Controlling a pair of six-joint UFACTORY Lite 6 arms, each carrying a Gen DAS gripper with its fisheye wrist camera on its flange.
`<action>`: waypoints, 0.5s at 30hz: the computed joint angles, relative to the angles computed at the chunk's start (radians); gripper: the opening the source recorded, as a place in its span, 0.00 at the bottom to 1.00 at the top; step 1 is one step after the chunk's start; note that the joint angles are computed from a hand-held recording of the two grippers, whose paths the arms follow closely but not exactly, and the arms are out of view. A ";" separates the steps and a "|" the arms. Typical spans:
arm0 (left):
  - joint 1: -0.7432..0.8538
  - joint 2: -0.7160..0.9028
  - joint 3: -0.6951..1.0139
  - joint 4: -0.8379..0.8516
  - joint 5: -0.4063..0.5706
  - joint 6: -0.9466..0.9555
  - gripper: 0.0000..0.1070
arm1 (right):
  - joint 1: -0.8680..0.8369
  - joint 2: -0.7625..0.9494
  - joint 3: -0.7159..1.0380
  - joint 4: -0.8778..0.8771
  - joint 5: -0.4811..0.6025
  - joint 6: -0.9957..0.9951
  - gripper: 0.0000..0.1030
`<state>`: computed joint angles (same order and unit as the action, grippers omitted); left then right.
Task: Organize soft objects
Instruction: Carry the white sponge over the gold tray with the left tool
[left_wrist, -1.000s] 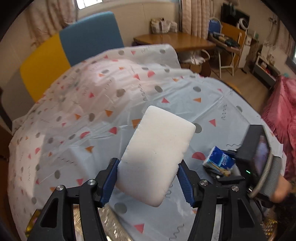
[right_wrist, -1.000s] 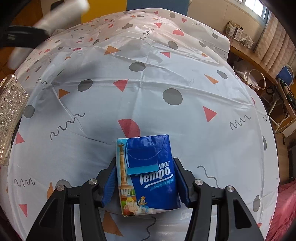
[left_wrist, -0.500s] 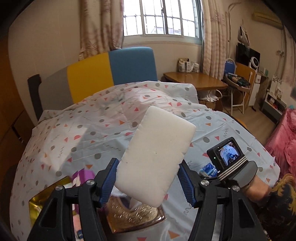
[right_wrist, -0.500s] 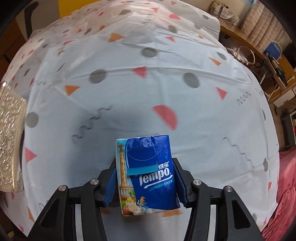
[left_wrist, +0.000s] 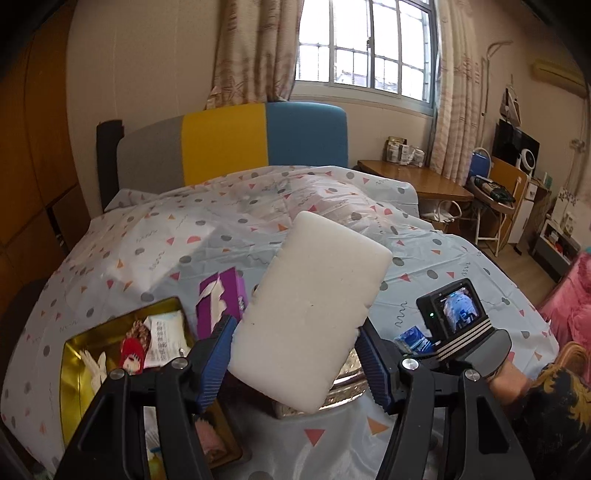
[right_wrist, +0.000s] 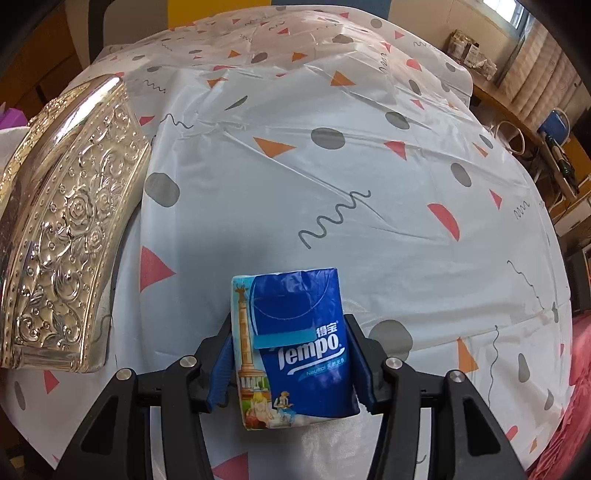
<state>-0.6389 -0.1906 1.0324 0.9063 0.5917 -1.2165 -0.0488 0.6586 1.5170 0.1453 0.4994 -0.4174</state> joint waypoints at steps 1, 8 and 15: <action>0.018 -0.026 -0.034 -0.005 -0.014 -0.009 0.61 | 0.005 -0.006 -0.012 -0.011 -0.016 0.003 0.53; 0.140 -0.187 -0.236 -0.036 -0.081 -0.003 0.61 | 0.005 -0.054 -0.107 0.023 -0.092 -0.051 0.53; 0.328 -0.302 -0.405 -0.163 -0.181 0.146 0.61 | -0.001 -0.032 -0.089 0.057 -0.096 -0.076 0.53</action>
